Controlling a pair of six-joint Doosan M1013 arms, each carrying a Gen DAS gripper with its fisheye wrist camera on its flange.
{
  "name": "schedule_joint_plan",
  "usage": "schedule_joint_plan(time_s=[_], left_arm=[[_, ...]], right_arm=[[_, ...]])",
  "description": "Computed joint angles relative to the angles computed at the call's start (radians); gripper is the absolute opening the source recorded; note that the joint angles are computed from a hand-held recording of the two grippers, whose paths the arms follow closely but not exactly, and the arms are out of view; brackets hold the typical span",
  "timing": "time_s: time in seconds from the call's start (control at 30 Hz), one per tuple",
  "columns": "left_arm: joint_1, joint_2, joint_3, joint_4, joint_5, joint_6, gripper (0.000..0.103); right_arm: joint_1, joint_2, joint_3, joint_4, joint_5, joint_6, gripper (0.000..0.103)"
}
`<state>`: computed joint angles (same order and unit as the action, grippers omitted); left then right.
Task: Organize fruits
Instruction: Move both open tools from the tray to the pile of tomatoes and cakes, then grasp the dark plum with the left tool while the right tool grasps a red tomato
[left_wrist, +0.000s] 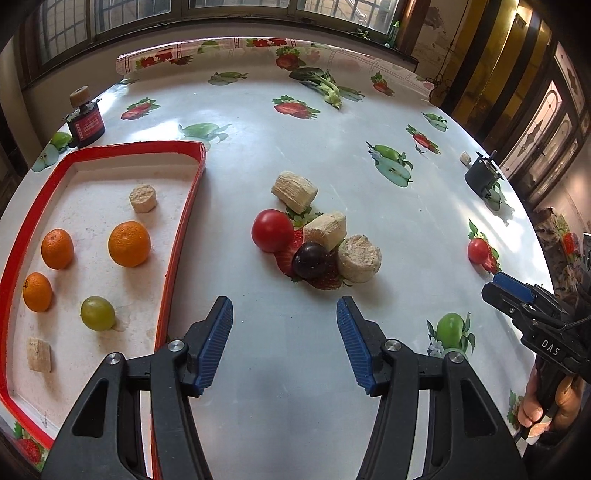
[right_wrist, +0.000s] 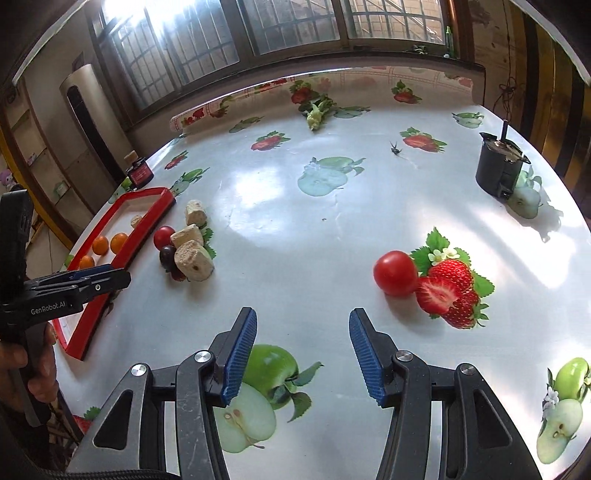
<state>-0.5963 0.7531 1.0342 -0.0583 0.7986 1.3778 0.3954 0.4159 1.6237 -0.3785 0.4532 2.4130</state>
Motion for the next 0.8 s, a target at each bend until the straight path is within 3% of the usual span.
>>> schedule_joint_plan(time_s=[0.23,0.63,0.73,0.8], left_arm=[[-0.004,0.037,-0.052,-0.015,0.032,0.018,0.057],[-0.002,0.101,-0.144,-0.024,0.078,0.037,0.054],[-0.005,0.108,-0.154,-0.013,0.07,0.05,0.044],[-0.007,0.11,-0.157,-0.008,0.069,0.065,0.029]], right_arm=[[-0.031,-0.011,0.031,-0.089,0.021,0.126,0.054],[-0.052,0.054,-0.042,-0.107,0.078,0.086,0.053],[-0.05,0.061,-0.05,-0.14,0.088,0.097,0.052],[-0.05,0.064,-0.053,-0.156,0.09,0.108,0.039]])
